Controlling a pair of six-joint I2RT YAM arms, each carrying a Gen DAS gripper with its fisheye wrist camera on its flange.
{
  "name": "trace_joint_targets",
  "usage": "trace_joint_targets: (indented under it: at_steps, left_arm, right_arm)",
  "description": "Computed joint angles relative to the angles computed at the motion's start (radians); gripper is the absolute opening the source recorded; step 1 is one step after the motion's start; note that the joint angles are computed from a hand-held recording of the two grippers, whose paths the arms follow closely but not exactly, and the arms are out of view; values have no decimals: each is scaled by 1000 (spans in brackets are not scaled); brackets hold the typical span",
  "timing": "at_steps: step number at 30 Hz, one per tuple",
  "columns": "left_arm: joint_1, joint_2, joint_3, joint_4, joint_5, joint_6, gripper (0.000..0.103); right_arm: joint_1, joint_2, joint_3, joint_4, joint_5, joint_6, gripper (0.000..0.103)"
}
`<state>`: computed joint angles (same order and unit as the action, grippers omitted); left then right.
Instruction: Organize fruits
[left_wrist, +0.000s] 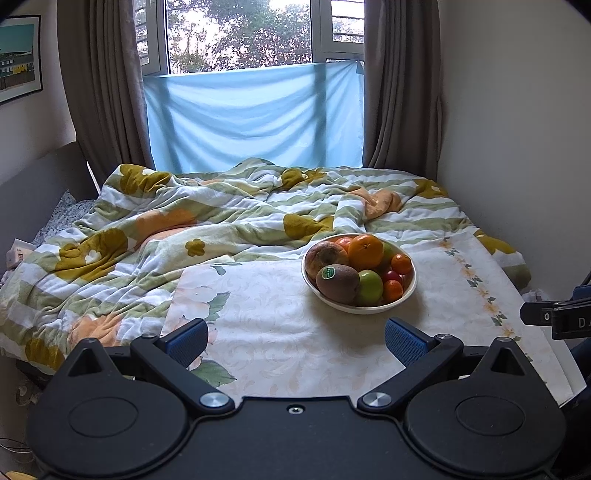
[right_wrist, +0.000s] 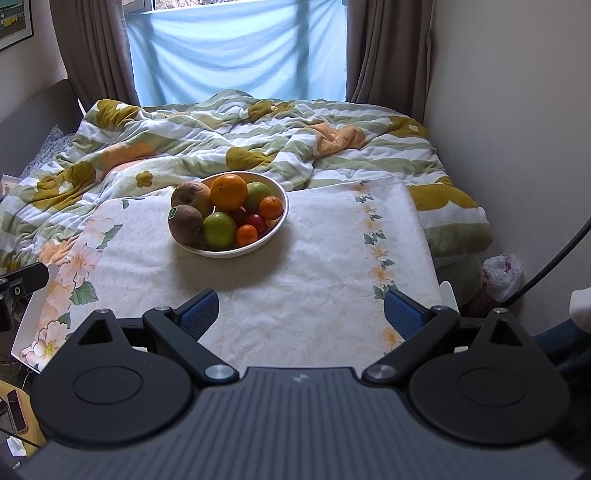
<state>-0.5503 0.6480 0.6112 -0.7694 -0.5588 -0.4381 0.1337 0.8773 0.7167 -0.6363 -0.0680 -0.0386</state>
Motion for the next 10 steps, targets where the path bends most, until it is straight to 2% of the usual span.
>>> trace_joint_targets:
  at_steps: [10]
  left_arm:
    - [55, -35, -26, 16, 42, 2, 103]
  right_arm:
    - [32, 5, 3, -6, 23, 10, 103]
